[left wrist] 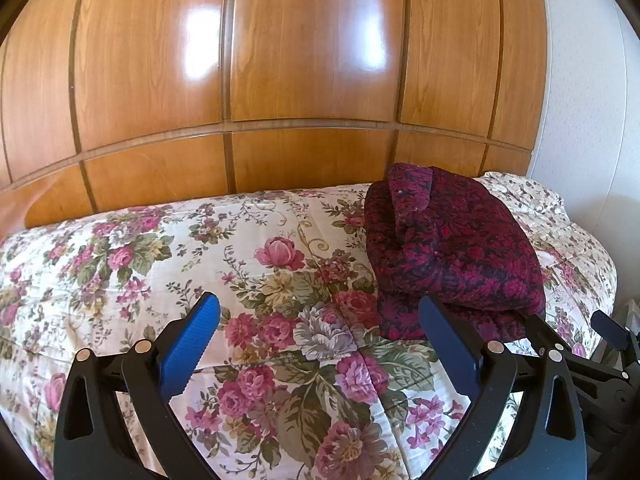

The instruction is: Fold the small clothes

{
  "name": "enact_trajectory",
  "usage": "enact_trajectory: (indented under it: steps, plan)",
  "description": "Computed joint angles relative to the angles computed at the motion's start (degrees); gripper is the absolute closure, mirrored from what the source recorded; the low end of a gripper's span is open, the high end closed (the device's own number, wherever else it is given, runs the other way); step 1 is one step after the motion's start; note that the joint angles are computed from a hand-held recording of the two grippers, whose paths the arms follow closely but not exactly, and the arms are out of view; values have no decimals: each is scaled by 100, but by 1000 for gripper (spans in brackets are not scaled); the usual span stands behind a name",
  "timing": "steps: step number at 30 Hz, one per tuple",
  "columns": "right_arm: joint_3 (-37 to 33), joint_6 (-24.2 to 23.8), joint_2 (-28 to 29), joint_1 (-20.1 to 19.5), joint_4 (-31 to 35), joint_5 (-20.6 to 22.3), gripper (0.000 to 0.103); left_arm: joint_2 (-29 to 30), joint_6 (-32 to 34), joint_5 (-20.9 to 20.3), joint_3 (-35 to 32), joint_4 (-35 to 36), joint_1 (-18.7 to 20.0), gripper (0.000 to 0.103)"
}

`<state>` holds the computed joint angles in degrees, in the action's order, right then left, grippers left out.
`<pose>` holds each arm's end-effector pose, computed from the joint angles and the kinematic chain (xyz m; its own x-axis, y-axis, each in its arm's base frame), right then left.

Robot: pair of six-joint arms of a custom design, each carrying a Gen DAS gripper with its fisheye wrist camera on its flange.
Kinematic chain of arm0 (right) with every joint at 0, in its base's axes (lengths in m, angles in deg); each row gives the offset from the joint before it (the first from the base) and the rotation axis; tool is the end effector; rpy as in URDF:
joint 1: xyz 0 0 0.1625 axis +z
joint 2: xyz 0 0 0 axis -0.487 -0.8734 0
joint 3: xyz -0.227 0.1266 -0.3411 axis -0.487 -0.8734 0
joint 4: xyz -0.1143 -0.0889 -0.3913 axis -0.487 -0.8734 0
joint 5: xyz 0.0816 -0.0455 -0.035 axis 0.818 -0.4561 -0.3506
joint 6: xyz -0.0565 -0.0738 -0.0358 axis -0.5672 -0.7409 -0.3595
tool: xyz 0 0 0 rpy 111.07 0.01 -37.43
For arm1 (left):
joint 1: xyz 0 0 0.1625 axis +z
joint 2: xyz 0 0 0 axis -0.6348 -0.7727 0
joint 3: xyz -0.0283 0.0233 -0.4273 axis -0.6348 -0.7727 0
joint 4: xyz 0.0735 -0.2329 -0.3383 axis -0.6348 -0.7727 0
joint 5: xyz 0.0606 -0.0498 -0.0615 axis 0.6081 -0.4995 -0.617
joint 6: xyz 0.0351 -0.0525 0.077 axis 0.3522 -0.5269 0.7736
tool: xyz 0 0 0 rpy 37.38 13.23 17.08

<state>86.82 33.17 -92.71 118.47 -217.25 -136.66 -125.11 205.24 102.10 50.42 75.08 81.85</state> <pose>0.0862 -0.5516 0.1039 -0.7493 0.0562 0.6599 -0.5139 0.5791 -0.6329 -0.2504 -0.5342 0.0602 -0.7605 -0.1798 -0.6239 0.4692 0.5120 -0.7195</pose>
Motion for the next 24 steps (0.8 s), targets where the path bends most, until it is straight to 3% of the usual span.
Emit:
enact_trajectory:
  steps: [16, 24]
  plan:
    - [-8, -8, 35, -31, -9, 54, 2, 4, 83, 7, 14, -122, 52, 5]
    - [-95, -25, -6, -94, 19, 110, 2, 178, -529, 46, -250, 469, 166, 5]
